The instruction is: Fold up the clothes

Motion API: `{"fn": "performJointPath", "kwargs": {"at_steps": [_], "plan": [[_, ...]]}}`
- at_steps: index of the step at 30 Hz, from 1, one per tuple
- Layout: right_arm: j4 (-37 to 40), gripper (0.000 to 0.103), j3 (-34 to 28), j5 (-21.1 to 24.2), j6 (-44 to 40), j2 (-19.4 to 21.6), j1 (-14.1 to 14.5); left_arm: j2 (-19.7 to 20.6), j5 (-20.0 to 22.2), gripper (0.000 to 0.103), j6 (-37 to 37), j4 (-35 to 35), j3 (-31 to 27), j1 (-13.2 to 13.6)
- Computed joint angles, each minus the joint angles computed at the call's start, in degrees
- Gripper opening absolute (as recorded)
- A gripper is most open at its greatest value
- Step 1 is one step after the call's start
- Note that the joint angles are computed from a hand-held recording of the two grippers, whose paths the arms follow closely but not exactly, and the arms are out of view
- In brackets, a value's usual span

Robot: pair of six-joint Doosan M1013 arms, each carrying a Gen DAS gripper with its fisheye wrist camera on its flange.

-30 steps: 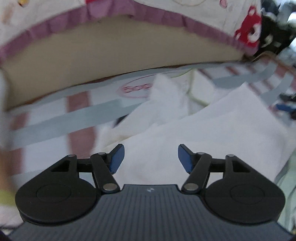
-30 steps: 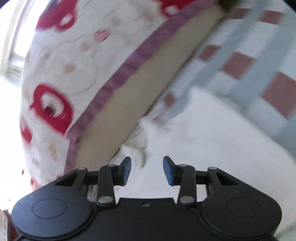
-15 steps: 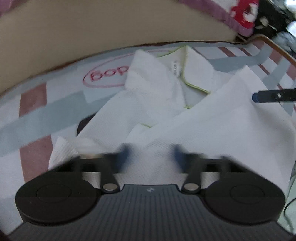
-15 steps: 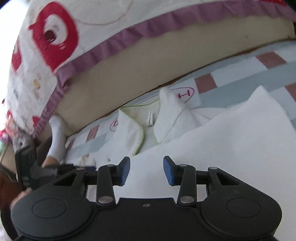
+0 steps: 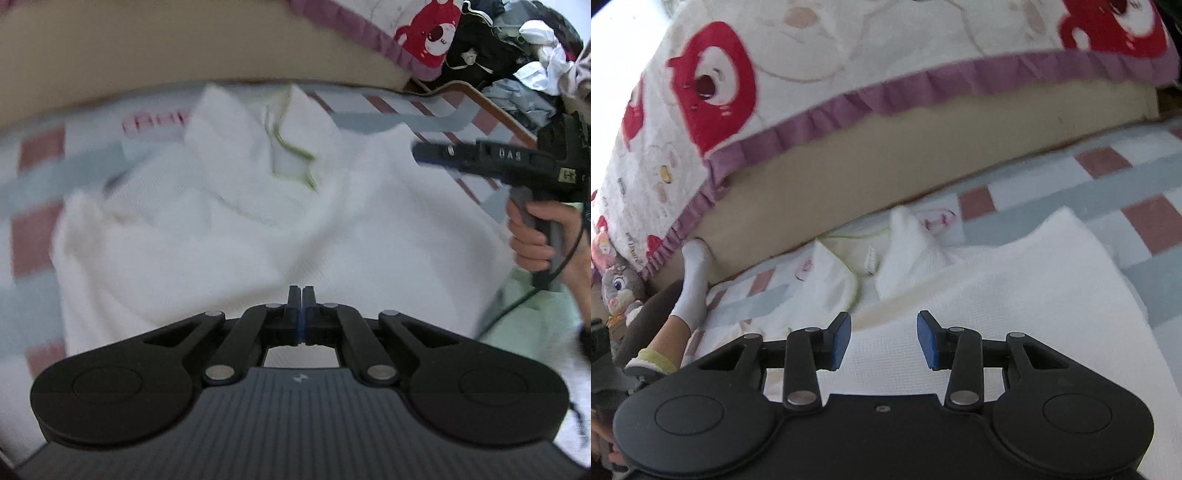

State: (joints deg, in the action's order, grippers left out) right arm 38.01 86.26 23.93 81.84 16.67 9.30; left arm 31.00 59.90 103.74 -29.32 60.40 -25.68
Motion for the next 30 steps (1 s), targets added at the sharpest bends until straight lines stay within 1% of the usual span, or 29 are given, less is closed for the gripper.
{"fn": "performJointPath", "kwargs": {"at_steps": [1,2,3,4,6,7,8,9,11,12,13,15,16,17,18,20,21,22,24,26,27,28,29,30], "plan": [[2.12,0.047,-0.1,-0.26,-2.87,0.0,0.14,0.07,0.67,0.0,-0.47,-0.75,0.16,0.13],[5.56,0.047,-0.77,0.53,-7.02,0.34,0.25,0.33,1.34,0.0,-0.85,-1.35,0.12,0.26],[9.16,0.047,-2.16,2.48,-11.3,1.07,0.38,0.64,2.12,0.0,-1.5,-1.56,-0.06,0.32],[9.75,0.047,-4.4,5.0,-12.8,2.21,0.72,0.97,2.9,0.0,-2.53,-0.94,-0.36,0.28],[4.47,0.044,-10.23,10.12,-9.96,5.24,1.98,1.3,3.66,0.0,-4.27,0.59,-0.64,0.22],[1.1,0.042,-13.81,13.47,-8.24,7.24,2.69,0.9,2.71,0.0,-4.29,0.34,-0.15,0.48],[-2.61,0.035,-18.24,17.89,-6.58,9.79,3.46,0.16,0.83,0.001,-4.31,0.21,0.74,0.83],[-6.48,0.029,-22.47,22.1,-4.8,12.32,4.27,-0.84,-1.94,0.002,-4.52,1.14,1.96,1.1],[-14.23,0.028,-30.71,30.4,-1.39,17.45,5.94,-2.96,-8.38,0.003,-5.7,5.28,4.53,1.45],[-16.39,0.028,-34.13,33.9,-0.83,19.65,6.54,-3.66,-10.98,0.005,-7.16,7.97,5.42,1.6],[-17.22,0.028,-36.13,35.86,-0.73,21.14,6.89,-3.93,-12.71,0.008,-9.61,11.37,5.85,1.74],[-18.88,0.028,-37.89,37.29,0.62,22.72,7.46,-3.77,-14.57,0.013,-14.5,15.48,6.0,2.32],[-19.87,0.029,-37.59,36.74,1.61,22.8,7.74,-3.41,-14.84,0.014,-16.5,15.55,5.85,2.8],[-20.1,0.032,-36.83,35.55,2.26,22.66,7.91,-2.9,-14.78,0.018,-17.96,14.51,5.48,3.37],[-19.4,0.037,-35.81,34.26,2.03,22.38,7.97,-2.37,-14.63,0.02,-19.49,13.63,5.05,3.83],[-17.97,0.037,-33.61,31.3,0.33,21.66,8.14,-1.46,-14.28,0.02,-22.2,14.13,4.03,4.01],[-17.55,0.012,-32.64,29.63,-1.62,21.23,8.28,-1.25,-14.33,0.02,-23.19,15.54,3.74,3.78],[-16.95,0.007,-31.69,28.21,-3.43,20.68,8.37,-1.26,-14.52,0.02,-23.95,17.1,3.72,3.48],[-16.2,0.007,-28.57,23.06,-5.68,18.74,8.62,-1.47,-14.83,0.022,-24.79,19.63,3.92,2.94],[-18.02,0.007,-24.91,15.99,-3.74,16.25,8.97,-1.51,-14.62,0.027,-25.4,21.31,3.96,2.65],[-19.18,0.007,-23.31,13.03,-2.07,15.15,9.04,-1.49,-14.54,0.027,-25.76,22.03,3.95,2.51],[-20.78,0.007,-22.05,10.65,-0.04,14.27,9.09,-1.44,-14.49,0.027,-26.21,22.57,3.9,2.39],[-22.61,0.007,-21.39,9.38,2.45,13.79,9.06,-1.29,-14.35,0.029,-26.58,23.17,3.75,2.27],[-23.67,0.007,-21.19,9.1,4.6,13.63,8.9,-0.99,-14.07,0.031,-26.86,23.83,3.43,2.12]]}}
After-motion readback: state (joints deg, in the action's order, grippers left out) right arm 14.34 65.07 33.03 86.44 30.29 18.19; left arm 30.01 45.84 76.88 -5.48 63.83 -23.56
